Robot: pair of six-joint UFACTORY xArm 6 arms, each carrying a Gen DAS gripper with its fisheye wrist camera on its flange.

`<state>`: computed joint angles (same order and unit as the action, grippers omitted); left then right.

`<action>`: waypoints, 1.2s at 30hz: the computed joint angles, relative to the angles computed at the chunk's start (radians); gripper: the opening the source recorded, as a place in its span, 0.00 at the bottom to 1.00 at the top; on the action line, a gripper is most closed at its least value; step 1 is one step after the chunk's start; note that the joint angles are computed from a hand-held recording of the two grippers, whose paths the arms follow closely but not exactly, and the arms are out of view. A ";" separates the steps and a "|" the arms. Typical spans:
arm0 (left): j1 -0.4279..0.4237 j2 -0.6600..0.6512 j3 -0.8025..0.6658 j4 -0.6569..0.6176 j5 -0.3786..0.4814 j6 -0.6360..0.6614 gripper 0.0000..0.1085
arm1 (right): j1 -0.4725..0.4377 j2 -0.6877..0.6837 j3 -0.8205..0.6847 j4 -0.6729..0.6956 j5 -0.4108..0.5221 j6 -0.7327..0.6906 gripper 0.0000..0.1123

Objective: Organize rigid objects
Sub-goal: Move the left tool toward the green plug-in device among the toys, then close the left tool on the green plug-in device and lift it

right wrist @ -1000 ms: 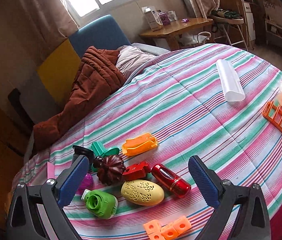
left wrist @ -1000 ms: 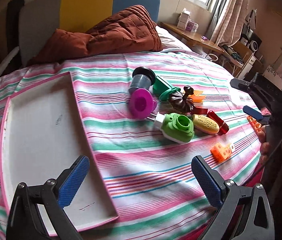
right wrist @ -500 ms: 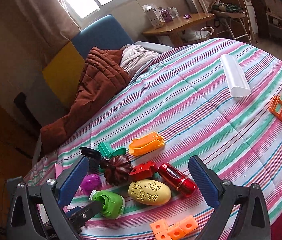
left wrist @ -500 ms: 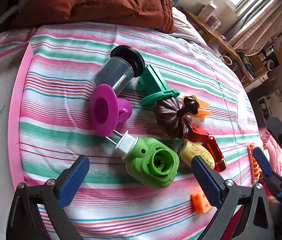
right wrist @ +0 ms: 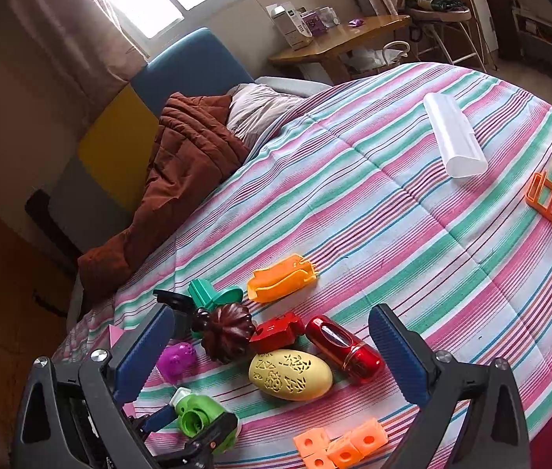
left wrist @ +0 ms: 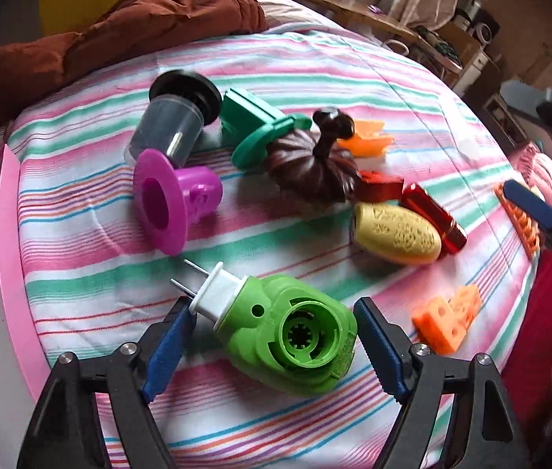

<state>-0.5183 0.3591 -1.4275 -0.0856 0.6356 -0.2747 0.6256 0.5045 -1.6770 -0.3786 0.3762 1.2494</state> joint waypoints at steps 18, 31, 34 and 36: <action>0.022 -0.047 0.019 -0.080 0.068 -0.220 0.69 | -0.003 -0.004 0.019 0.056 -0.008 -0.023 0.91; -0.025 -0.061 0.063 0.131 0.053 0.017 0.61 | -0.026 -0.029 0.098 0.149 -0.104 0.002 0.90; -0.030 -0.073 0.082 0.160 0.040 -0.019 0.63 | -0.033 -0.038 0.136 0.232 -0.149 -0.009 0.91; -0.025 -0.075 0.085 0.098 0.032 -0.005 0.75 | -0.033 -0.037 0.148 0.292 -0.160 -0.032 0.90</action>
